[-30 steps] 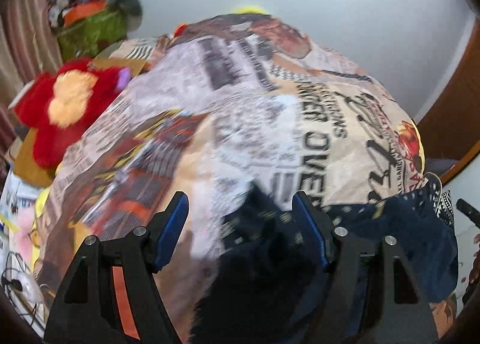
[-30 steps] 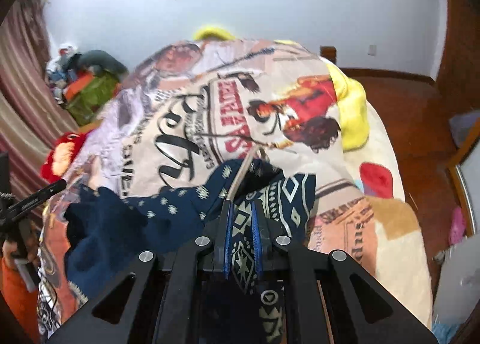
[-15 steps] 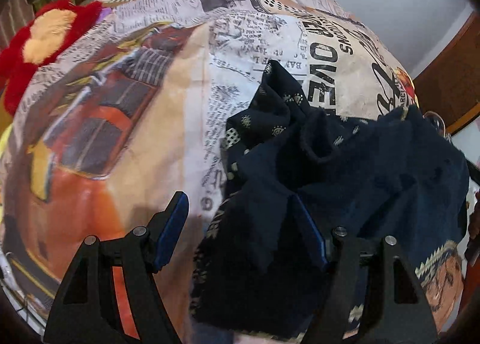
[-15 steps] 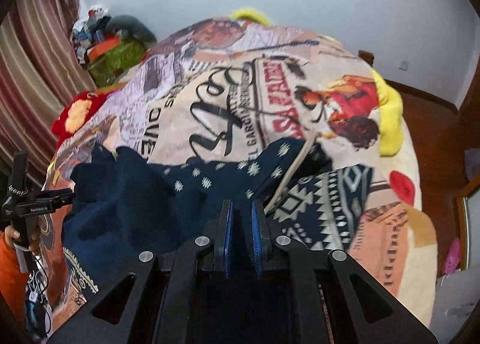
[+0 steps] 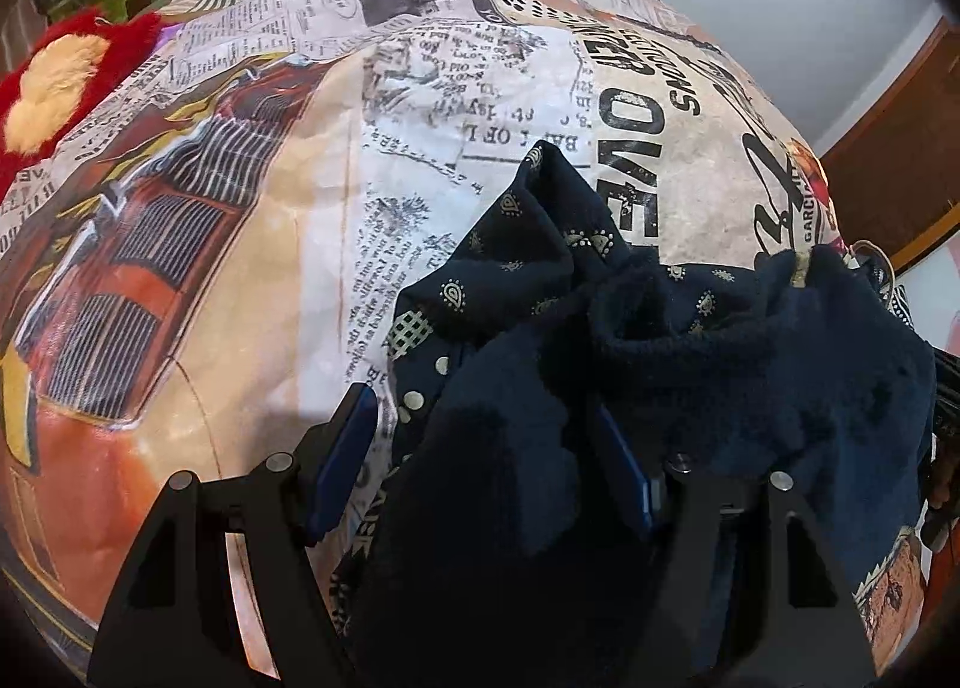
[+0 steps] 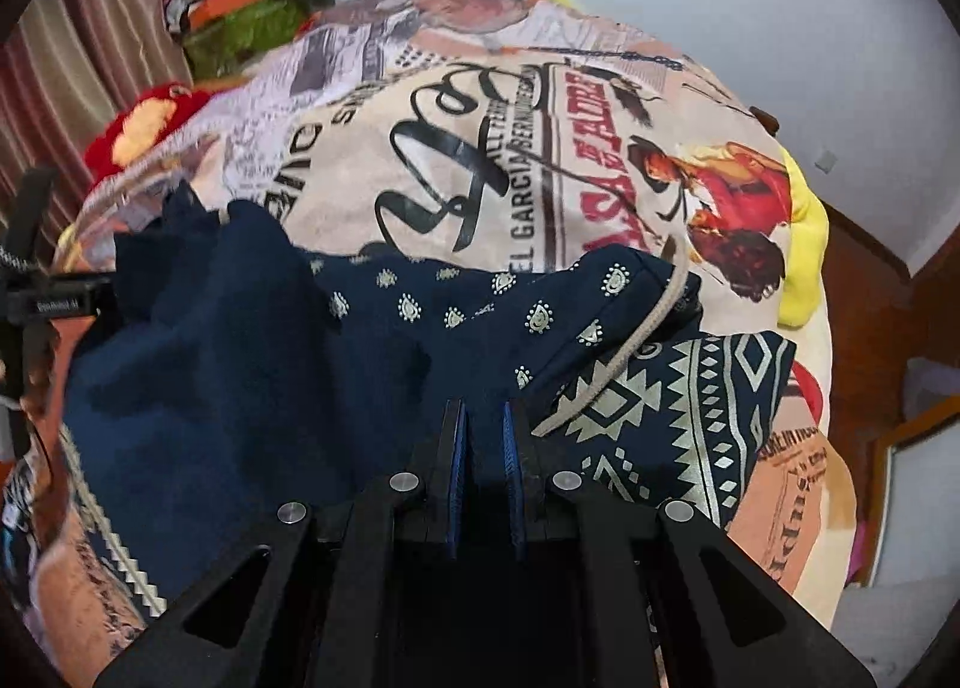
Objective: Fold large clothes
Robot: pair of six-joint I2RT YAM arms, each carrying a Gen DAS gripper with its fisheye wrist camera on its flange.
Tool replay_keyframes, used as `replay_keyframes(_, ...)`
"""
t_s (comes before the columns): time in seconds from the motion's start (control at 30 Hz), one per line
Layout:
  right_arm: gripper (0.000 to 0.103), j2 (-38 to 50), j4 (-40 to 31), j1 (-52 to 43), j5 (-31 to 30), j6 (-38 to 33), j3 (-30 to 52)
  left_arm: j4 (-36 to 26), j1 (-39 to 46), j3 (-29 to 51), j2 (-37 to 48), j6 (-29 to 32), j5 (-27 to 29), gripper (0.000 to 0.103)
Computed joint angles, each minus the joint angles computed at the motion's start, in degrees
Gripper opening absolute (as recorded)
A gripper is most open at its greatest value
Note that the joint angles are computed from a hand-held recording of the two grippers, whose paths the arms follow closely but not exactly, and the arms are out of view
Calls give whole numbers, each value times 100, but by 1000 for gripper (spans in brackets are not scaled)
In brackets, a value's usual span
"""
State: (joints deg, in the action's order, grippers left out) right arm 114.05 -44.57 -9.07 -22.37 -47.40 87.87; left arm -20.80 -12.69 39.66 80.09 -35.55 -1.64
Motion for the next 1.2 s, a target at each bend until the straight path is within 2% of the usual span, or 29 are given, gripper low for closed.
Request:
replay_keyframes(0.17, 9, 115, -123, 84, 102, -16, 195, 198, 3, -178, -55, -74, 92, 71)
replay_keyframes(0.27, 9, 98, -143, -25, -286, 140, 313, 272, 41, -259, -55, -96, 191, 70)
replay_keyframes(0.4, 9, 428, -231, 64, -57, 290, 487, 509, 125, -397, -76, -297, 502, 48)
replay_keyframes(0.43, 9, 418, -29, 108, 34, 198, 305, 522, 71, -406, -70, -349, 421, 40)
replay_keyframes(0.53, 9, 159, 493, 167, 125, 41, -218, 398, -232, -338, -9, -386, 20, 28)
replay_keyframes(0.63, 10, 231, 386, 225, 267, 3, -117, 155, -559, -274, -108, -346, -415, 15)
replay_keyframes(0.73, 9, 543, -66, 195, 199, 167, 374, 1, -737, -357, -421, -413, -678, 12)
replay_keyframes(0.83, 9, 613, -84, 155, 86, 359, 430, -185, -718, -499, -835, -531, -834, 11)
replay_keyframes(0.97, 8, 273, 595, 158, 61, 492, -173, -591, -592, -592, -1290, -669, -1105, 11)
replay_keyframes(1.03, 6, 76, 927, 143, 65, 591, -428, -717, -486, -615, -1403, -641, -1067, 11)
replay_keyframes(1.1, 5, -21, 1110, 74, 5, 738, -505, -736, -402, -651, -1482, -596, -947, 11)
replay_keyframes(1.2, 0, -126, 1424, -92, -26, 1005, -498, -854, -543, -553, -1352, -588, -1089, 13)
